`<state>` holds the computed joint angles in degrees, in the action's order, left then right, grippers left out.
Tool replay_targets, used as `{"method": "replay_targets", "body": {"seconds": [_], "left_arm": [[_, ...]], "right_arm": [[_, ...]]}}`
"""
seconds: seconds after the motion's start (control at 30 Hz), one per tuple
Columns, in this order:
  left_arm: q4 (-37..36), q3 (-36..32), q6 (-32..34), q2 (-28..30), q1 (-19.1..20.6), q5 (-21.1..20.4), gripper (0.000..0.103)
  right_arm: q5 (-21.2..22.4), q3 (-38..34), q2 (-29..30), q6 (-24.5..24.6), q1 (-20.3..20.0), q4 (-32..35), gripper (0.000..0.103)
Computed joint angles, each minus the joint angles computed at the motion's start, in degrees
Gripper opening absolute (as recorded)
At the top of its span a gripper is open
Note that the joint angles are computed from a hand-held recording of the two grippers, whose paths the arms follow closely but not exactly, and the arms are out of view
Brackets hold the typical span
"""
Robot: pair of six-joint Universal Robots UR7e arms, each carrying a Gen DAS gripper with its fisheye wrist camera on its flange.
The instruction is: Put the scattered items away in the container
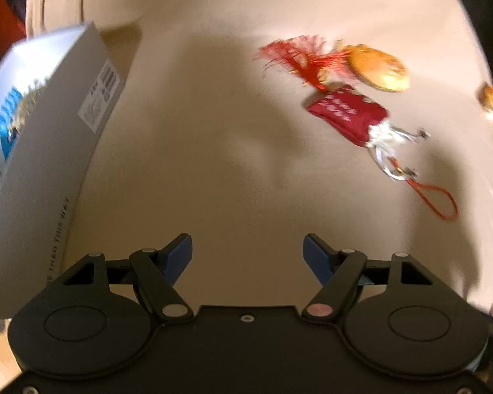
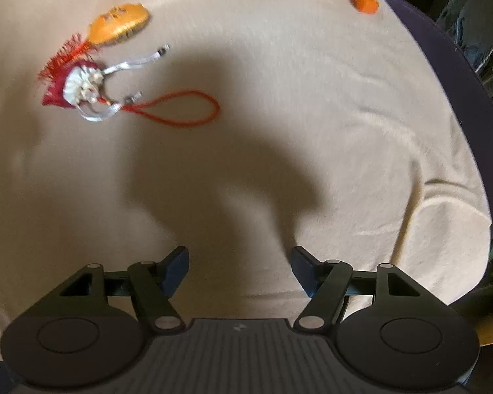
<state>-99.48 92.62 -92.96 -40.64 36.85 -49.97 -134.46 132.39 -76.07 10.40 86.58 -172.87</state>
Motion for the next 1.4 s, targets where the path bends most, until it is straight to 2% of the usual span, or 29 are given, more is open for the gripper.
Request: {"method": "replay_targets", "body": {"seconds": [0.07, 0.17, 0.27, 0.3, 0.33, 0.4, 0.43, 0.53, 0.6, 0.63, 0.73, 0.87, 1.0, 1.1, 1.2, 1.33, 1.4], "left_arm": [[0.91, -1.46, -1.29, 0.89, 1.5, -0.25, 0.071], [2.83, -3.86, -2.02, 2.49, 3.2, 0.41, 0.071], [5.01, -5.64, -1.35, 4.38, 4.32, 1.43, 0.071], [4.77, -5.91, -0.77, 4.75, 4.94, 0.2, 0.07], [2.12, -5.21, 0.3, 4.47, 5.62, -1.46, 0.069], [-8.59, -1.48, 3.48, 2.7, 6.67, -3.89, 0.071], [-12.64, -0.13, 4.19, 2.12, 6.99, -4.67, 0.071], [-15.64, 0.32, 3.35, 2.25, 7.04, -4.63, 0.071], [-18.15, 0.56, 4.45, 2.3, 7.04, -5.01, 0.071], [-20.41, 1.12, 5.4, 2.13, 7.0, -5.23, 0.071], [-24.21, 2.72, 6.49, 1.2, 6.76, -5.26, 0.073], [-21.48, 3.92, 1.5, -0.56, 6.77, -4.34, 0.075], [-20.91, 5.94, -2.8, -2.58, 6.92, -4.28, 0.075], [-21.38, 6.18, -2.66, -3.15, 7.2, -4.31, 0.075], [-23.76, 6.99, -1.65, -3.44, 7.31, -5.04, 0.075], [-25.43, 7.77, -1.9, -4.01, 7.61, -5.38, 0.075], [-25.94, 7.97, -1.65, -4.22, 7.67, -5.23, 0.075]], "right_arm": [[-0.57, 0.05, 0.9, -1.0, 0.39, -1.17, 0.078], [-1.24, -0.72, 2.06, -2.12, 0.65, -0.4, 0.084], [-2.2, -1.03, 2.83, -2.67, 1.09, 0.09, 0.088], [-2.34, -1.17, 2.97, -2.63, 1.16, 0.44, 0.088], [-2.47, -1.44, 2.95, -2.27, 1.24, 1.3, 0.088], [-2.27, -2.3, 2.32, -1.32, 1.35, 3.81, 0.085], [-2.26, -2.67, 1.88, -1.13, 1.68, 4.36, 0.08], [-5.07, -5.06, 2.93, -4.36, 4.07, 2.23, 0.08], [-8.75, -8.03, 5.12, -8.87, 6.02, -0.23, 0.088], [-10.46, -10.22, 6.81, -12.14, 6.73, -2.31, 0.093], [-13.28, -17.91, 11.91, -20.33, 7.51, -5.54, 0.098], [-12.76, -28.86, 18.89, -27.92, 7.49, -7.0, 0.098], [-10.11, -40.7, 25.52, -29.05, 7.25, -2.25, 0.098], [-9.47, -50.56, 31.3, -27.81, 6.74, 3.15, 0.099], [-11.47, -58.24, 36.32, -27.24, 6.62, 7.32, 0.099], [-15.35, -66.37, 42.36, -30.57, 6.32, 10.29, 0.099], [-15.69, -69.11, 44.08, -29.53, 5.88, 12.73, 0.098]]}}
